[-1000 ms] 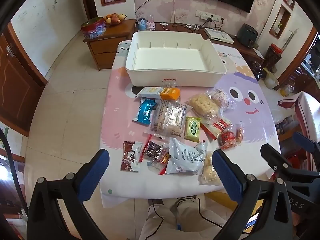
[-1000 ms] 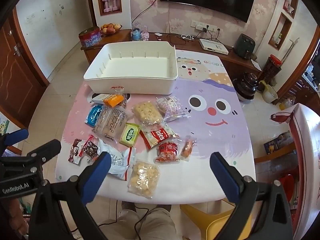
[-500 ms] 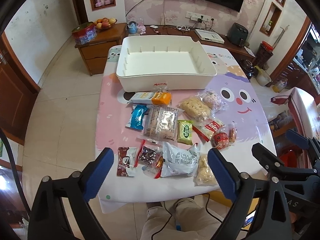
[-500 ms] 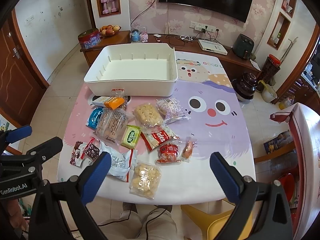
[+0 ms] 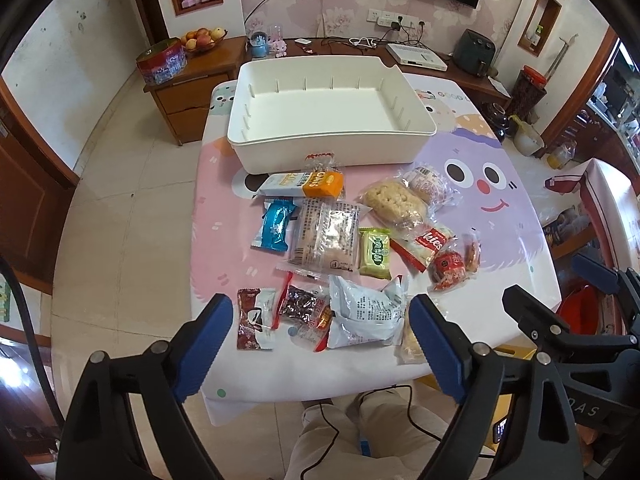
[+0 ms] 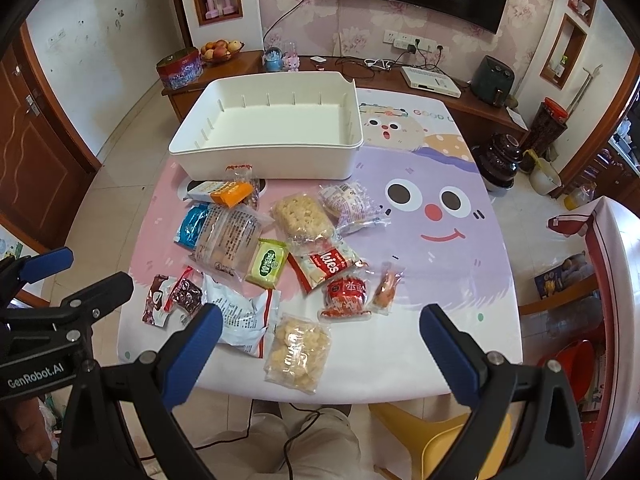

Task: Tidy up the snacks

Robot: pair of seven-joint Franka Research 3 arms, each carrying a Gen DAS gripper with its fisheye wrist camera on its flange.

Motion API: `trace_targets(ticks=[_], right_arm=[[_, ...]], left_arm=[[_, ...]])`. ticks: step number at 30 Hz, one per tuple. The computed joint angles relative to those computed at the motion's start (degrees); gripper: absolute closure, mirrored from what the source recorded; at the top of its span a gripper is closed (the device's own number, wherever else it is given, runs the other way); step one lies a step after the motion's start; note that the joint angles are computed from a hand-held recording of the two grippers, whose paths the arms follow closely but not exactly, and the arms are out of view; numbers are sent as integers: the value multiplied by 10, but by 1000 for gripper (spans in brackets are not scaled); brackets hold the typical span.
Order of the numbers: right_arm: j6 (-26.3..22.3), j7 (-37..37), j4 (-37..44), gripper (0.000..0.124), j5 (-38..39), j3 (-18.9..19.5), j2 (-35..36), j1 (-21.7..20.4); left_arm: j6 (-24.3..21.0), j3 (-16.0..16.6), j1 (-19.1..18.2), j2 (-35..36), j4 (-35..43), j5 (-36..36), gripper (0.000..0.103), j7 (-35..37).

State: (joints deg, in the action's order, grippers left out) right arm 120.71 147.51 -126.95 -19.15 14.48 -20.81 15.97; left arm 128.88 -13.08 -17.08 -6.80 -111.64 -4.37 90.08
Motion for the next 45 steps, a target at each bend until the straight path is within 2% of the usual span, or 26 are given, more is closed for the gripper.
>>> trace_targets(ticks=[2,5,9,13,20,31,38,45], right_arm=[[0,0,0,25,-1,0,0,0],[-1,2,2,25,-1,1,2,0],[9,12,-10,25,8,-1,2,2],[24,15,-26,25,14,-3,-3,2],[41,20,-46,27,11,0,2,1],[87,33,-89,30,33,-5,11,5],[113,35,-114,31,46,-14,21,5],[151,24,-155,33,73,-26,28,5]], left_arm=[[0,0,0,2,2,-1,14,4],[3,9,0,3,2,-50,13,37],[12,6,1,3,0,-51,12,48],[23,9,-2,1,-7,-90,11,85],[43,1,2,12,-18,-46,11,64],[70,0,7,36,-42,-34,11,67],[63,1,18,64,-46,-36,11,57],[77,4,35,85,-75,-35,11,59]])
